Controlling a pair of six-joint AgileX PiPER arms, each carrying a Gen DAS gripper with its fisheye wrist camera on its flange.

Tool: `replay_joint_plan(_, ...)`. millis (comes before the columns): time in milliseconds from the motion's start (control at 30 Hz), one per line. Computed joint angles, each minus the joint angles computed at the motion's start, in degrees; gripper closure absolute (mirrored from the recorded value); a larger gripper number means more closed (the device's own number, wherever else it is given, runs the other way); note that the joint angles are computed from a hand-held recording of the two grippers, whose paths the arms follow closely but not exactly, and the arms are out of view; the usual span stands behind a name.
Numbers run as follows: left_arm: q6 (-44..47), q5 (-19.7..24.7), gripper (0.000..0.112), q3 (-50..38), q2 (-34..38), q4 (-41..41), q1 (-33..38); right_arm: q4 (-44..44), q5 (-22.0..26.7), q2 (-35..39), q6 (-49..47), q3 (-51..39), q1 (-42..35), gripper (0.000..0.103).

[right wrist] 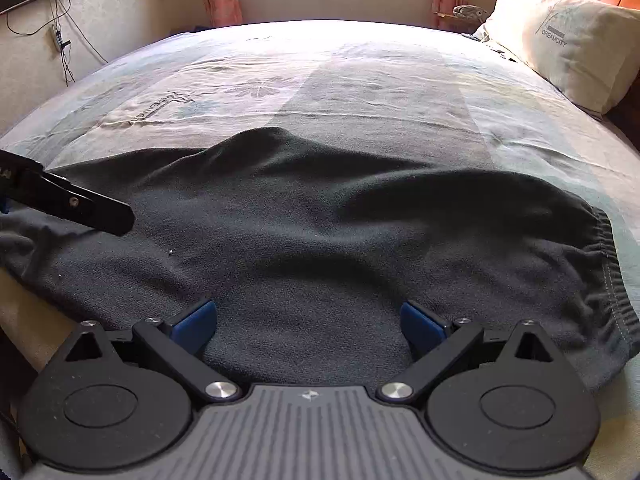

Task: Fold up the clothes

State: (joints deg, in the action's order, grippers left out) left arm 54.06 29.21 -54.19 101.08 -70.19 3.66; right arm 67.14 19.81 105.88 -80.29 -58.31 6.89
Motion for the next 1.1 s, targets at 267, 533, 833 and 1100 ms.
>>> replay_joint_plan(267, 6.77, 3.37, 0.021, -6.05, 4.01, -6.72, 3.4, -6.42, -3.1, -0.93, 7.94, -0.16, 2.37, 0.006)
replay_joint_plan(533, 8.75, 2.4, 0.021, -3.24, 4.55, -12.82, 7.61, -3.69, 1.42, 1.14, -1.27, -9.84, 6.88, 0.03)
replay_joint_plan(833, 15.37, 7.93, 0.02, 2.29, 5.41, -22.15, 14.6, -26.34, 10.37, 20.24, 22.67, -37.02, 13.98, 0.03)
replay_joint_plan(1100, 14.86, 5.69, 0.018, 2.4, 3.47, -21.36, 13.06, -22.98, 7.99, 13.0, 20.61, -25.8, 8.86, 0.031)
